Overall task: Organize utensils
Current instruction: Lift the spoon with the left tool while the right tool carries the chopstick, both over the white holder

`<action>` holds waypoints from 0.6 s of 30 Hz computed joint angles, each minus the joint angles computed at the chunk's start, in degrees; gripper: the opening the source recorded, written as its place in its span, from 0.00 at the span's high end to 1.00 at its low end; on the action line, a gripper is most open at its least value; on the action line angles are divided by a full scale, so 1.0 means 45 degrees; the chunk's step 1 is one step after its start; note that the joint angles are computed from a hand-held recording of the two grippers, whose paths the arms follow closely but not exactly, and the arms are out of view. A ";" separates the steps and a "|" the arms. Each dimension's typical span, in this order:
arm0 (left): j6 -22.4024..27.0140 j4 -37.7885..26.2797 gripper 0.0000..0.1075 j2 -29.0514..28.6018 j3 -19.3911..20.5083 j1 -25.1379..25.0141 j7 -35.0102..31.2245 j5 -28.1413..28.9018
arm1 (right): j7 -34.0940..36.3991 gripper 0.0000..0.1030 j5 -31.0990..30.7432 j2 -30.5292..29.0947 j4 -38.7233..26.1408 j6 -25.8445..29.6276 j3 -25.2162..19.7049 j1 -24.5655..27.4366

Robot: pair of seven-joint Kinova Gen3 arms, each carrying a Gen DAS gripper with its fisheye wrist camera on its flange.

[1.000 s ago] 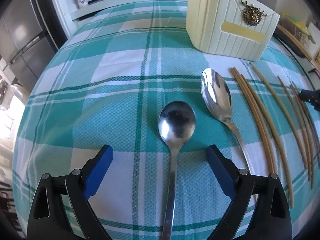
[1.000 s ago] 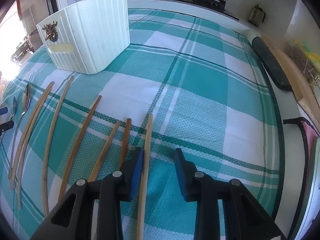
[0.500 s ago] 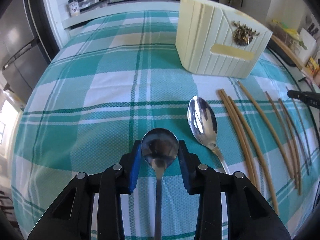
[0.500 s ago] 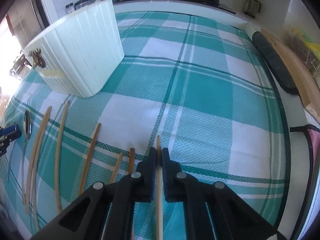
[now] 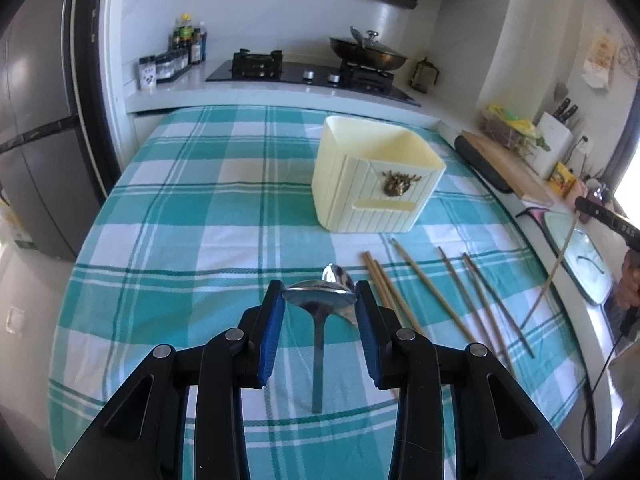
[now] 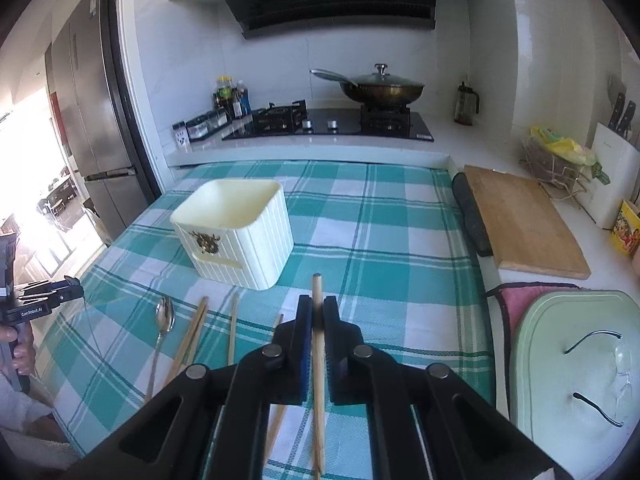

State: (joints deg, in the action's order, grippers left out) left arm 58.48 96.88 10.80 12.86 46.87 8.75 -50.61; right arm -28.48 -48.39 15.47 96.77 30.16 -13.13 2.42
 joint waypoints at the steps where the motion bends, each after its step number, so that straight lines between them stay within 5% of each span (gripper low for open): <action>1: 0.0033 -0.0081 0.67 -0.0099 0.0030 0.0022 -0.0116 -0.0045 | 0.0335 0.94 -0.0436 -0.0232 0.0187 -0.0060 -0.0176 0.0239; 12: -0.0085 -0.2131 0.67 -0.1051 0.0037 -0.1294 -0.2700 -0.0072 | 0.1198 0.94 -0.2650 -0.0738 -0.0879 -0.0555 -0.0003 -0.0518; 18: -0.0109 -0.4489 0.67 0.0009 -0.0552 -0.1707 -0.3045 -0.1321 | 0.1970 0.94 -0.4159 -0.0054 -0.2583 -0.1340 -0.0930 -0.0902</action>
